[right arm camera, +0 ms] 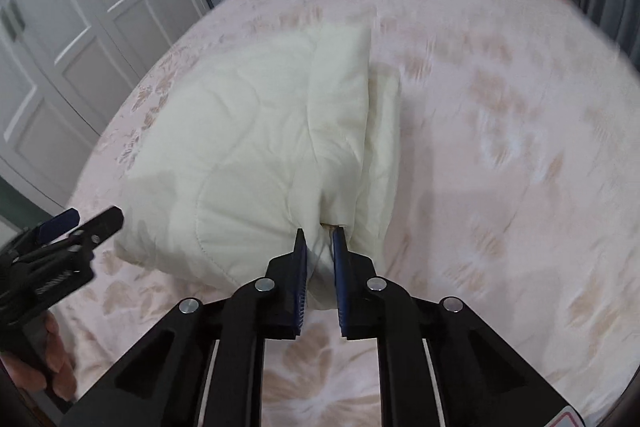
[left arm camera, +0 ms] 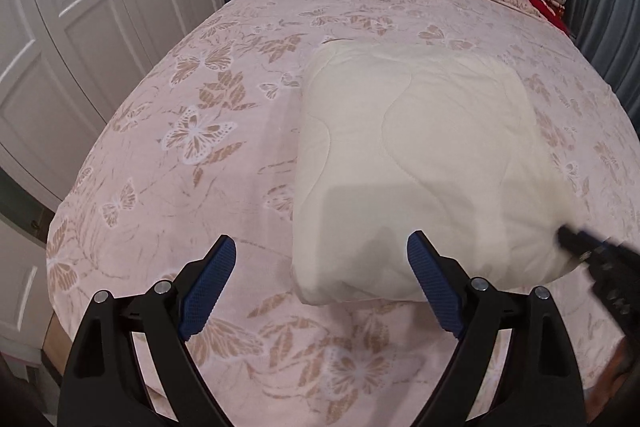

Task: Fold large clothes
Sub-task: 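Lower the folded jacket bundle onto the bed and open both grippers, then grasp the bundle's folded edge with the right gripper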

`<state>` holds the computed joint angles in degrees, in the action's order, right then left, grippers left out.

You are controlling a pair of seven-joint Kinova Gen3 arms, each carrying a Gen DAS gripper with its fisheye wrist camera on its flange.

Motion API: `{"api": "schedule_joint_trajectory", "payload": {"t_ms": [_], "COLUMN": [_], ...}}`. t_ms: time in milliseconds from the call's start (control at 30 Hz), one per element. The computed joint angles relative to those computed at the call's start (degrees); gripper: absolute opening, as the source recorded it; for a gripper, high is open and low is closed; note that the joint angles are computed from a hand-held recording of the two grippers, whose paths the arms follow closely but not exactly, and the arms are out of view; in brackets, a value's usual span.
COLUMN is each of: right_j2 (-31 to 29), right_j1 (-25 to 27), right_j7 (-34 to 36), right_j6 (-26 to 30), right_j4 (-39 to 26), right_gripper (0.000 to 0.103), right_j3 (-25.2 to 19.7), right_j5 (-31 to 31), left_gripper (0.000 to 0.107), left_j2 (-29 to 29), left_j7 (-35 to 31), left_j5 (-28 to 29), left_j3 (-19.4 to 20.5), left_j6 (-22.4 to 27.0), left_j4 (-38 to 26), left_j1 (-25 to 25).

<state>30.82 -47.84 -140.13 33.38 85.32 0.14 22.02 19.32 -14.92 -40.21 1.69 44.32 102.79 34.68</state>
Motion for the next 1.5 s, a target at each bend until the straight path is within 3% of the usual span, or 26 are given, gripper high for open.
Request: {"api": "schedule_joint_trajectory", "payload": {"t_ms": [67, 133, 267, 467, 633, 800, 1033, 1167, 1500], "right_j2": [0.22, 1.91, 6.97, 10.36, 6.3, 0.58, -0.08, 2.4, 11.44], "right_j1": [-2.71, -1.91, 1.83, 3.45, 8.49, 6.52, 6.08, 5.09, 6.25], "right_j7": [-1.49, -1.01, 1.75, 4.59, 8.18, 7.07, 8.82, 10.69, 15.04], "right_j6": [2.4, 4.69, 7.38, 7.9, 5.87, 3.15, 3.49, 7.71, 16.55], "right_j4": [-1.02, -2.88, -5.93, -7.62, -5.23, -1.94, -6.27, -11.76, -21.04], "right_gripper": [0.011, 0.011, 0.011, 0.014, 0.016, 0.017, 0.017, 0.017, 0.013], "right_j3": [2.09, 1.32, -1.13, -1.64, -4.8, -3.09, -3.47, -2.83, -2.21], "right_j5": [3.1, 2.95, -1.26, -4.69, -11.69, -11.18, -9.61, -8.28, -10.31], "left_gripper": [0.085, 0.085, 0.086, 0.087, 0.087, 0.085, 0.085, 0.085, 0.087], "left_j2": [0.84, 1.91, 3.6, 6.69, 7.61, 5.79, 4.0, 4.97, 9.63], "left_j7": [-0.67, -1.71, -3.72, -4.86, -4.98, -3.86, -2.89, -4.12, -9.88], "left_j5": [0.72, 2.11, 4.67, 6.6, 7.32, 6.32, 3.42, 2.58, 7.79], "left_j3": [0.18, 0.28, 0.06, -1.42, -2.52, -2.95, -2.26, -1.92, -2.38], "left_j6": [-0.1, -0.35, -1.95, -2.04, 0.19, 2.1, 4.86, 6.37, 5.49], "left_j4": [-0.31, -0.75, -1.06, -2.45, -3.99, -4.41, -7.46, -9.99, -14.35], "left_j1": [-0.46, -1.01, -1.41, 0.15, 1.29, 2.03, 1.27, 0.49, -2.47]}}
